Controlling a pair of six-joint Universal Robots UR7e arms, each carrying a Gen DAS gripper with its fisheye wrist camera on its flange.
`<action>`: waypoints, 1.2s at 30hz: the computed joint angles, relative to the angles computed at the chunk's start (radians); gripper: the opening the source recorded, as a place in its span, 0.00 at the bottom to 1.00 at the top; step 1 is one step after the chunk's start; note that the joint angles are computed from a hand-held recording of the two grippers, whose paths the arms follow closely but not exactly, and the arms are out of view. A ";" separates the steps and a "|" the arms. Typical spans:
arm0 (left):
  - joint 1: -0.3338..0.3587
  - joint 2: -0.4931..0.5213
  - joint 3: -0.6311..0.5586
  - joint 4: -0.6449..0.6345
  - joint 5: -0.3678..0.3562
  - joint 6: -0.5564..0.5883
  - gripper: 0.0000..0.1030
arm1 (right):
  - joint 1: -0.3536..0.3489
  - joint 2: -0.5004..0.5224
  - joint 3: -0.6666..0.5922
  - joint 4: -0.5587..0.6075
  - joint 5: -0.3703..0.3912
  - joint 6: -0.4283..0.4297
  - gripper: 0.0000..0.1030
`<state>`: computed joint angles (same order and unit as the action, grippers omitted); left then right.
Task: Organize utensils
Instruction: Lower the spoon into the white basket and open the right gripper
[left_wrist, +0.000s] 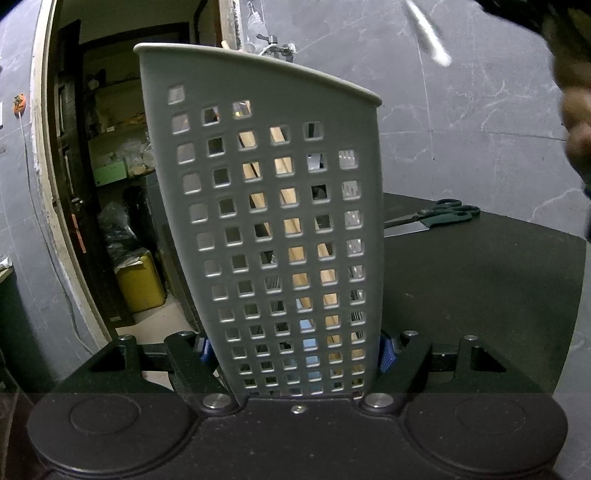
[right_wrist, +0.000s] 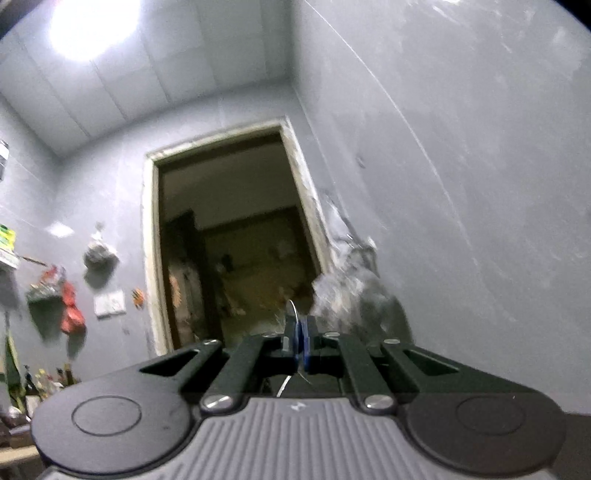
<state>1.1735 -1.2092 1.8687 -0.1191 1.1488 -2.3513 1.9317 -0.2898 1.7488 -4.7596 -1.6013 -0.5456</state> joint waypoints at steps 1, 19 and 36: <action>-0.001 0.000 0.002 -0.004 -0.002 0.001 0.75 | 0.004 0.003 -0.014 0.011 0.016 -0.007 0.03; 0.000 -0.011 0.021 -0.012 0.009 0.000 0.75 | 0.036 0.126 -0.217 0.184 -0.019 -0.232 0.04; 0.000 -0.012 0.022 -0.012 0.008 0.000 0.75 | -0.003 0.126 -0.117 0.111 -0.060 -0.098 0.10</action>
<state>1.1737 -1.2212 1.8904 -0.1309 1.1572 -2.3517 1.9291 -0.1639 1.6317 -4.6482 -1.6616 -0.6435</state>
